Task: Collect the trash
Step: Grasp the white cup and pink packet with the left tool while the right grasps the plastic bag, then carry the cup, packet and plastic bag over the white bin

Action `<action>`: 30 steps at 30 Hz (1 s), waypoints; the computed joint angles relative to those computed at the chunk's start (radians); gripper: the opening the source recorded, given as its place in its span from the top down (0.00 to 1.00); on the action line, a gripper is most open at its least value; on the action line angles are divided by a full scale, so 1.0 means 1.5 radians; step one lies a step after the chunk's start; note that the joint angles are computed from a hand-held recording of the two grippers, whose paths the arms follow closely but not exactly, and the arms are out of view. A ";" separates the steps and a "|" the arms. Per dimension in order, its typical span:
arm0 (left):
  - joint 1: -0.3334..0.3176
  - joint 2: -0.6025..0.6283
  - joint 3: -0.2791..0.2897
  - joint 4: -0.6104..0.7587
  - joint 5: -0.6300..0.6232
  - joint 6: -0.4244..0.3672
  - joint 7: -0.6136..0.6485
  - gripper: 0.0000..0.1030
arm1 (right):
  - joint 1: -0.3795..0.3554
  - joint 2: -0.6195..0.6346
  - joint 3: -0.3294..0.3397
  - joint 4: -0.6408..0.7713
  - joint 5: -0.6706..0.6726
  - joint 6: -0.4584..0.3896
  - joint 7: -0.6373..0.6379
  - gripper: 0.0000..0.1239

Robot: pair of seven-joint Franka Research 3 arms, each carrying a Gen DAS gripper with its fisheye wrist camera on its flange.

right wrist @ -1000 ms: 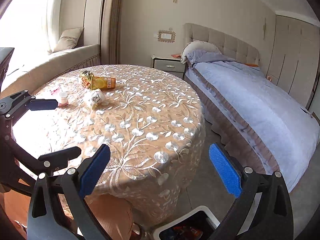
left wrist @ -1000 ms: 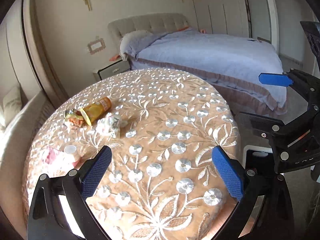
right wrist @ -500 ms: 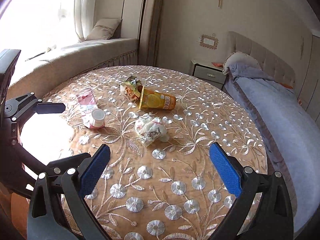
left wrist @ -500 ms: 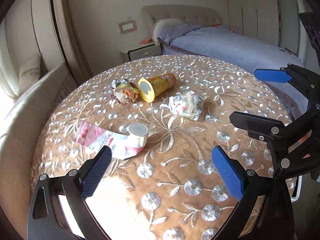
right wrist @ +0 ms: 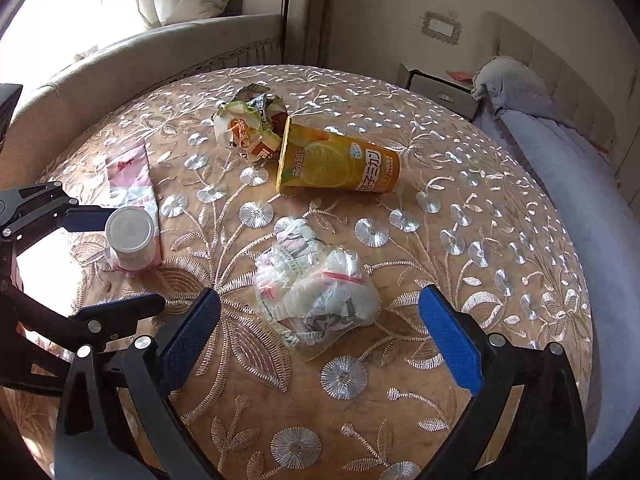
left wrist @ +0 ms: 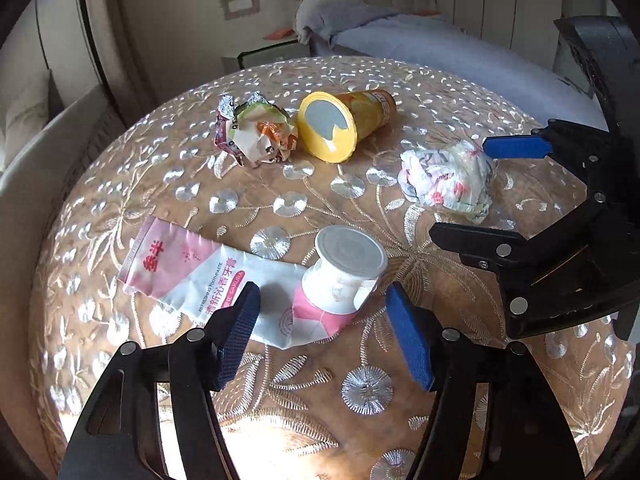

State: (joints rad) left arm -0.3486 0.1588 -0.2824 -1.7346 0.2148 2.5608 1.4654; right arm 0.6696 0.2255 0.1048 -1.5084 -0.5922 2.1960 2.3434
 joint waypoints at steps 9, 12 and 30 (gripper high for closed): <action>0.003 -0.019 -0.005 -0.022 -0.020 0.059 0.000 0.68 | -0.007 -0.039 0.010 -0.059 0.043 0.047 -0.007 0.53; 0.006 -0.049 -0.007 -0.056 -0.045 0.086 0.002 0.68 | -0.006 -0.075 0.022 -0.102 0.012 0.057 0.018 0.53; -0.081 -0.198 -0.031 -0.172 -0.132 0.140 0.059 0.69 | -0.099 -0.377 0.174 -0.353 -0.036 -0.003 0.174 0.53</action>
